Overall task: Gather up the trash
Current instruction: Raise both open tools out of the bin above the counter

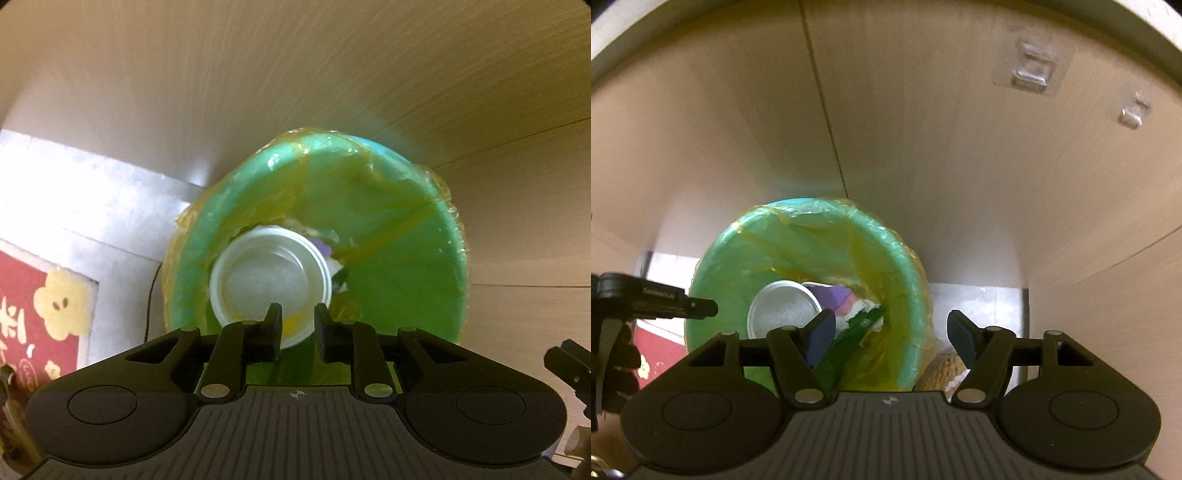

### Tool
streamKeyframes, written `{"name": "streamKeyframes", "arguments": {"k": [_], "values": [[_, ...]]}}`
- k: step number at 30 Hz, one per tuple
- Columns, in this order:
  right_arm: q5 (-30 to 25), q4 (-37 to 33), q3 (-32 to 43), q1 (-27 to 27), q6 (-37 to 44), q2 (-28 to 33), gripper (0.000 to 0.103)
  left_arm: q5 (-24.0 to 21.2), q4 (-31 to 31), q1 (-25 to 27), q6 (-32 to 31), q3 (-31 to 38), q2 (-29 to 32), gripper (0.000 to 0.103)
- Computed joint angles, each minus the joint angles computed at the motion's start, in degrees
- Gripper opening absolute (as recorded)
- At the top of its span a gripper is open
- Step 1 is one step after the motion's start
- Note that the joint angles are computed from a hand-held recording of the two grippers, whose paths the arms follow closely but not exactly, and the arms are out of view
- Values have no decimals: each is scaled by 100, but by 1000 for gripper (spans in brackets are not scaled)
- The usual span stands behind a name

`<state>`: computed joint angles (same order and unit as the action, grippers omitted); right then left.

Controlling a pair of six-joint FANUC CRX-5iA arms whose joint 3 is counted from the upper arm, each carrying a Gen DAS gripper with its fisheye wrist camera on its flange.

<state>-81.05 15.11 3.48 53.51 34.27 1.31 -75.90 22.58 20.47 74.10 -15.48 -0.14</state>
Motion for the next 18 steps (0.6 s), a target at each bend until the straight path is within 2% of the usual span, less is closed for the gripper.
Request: {"name": "streamKeyframes", "arguments": {"k": [3, 6, 10, 13, 15, 18], "values": [[-55, 63, 33, 65, 46, -23, 68, -38, 30, 26, 85, 133, -114, 21], [-34, 164, 98, 52, 60, -83, 68, -146, 263, 197, -129, 247, -508, 22], [169, 829, 119, 95, -5, -328, 68, -27, 887, 252, -542, 655, -988, 22], [437, 1606, 186, 207, -196, -516, 70, 402, 1383, 92, -860, 1050, -1252, 22], [635, 2189, 201, 296, -378, -610, 77, 816, 1618, -101, -1100, 1201, -1411, 22], [786, 2952, 289, 430, -662, -656, 85, 1370, 1539, -466, -1271, 1418, -1633, 22]]}}
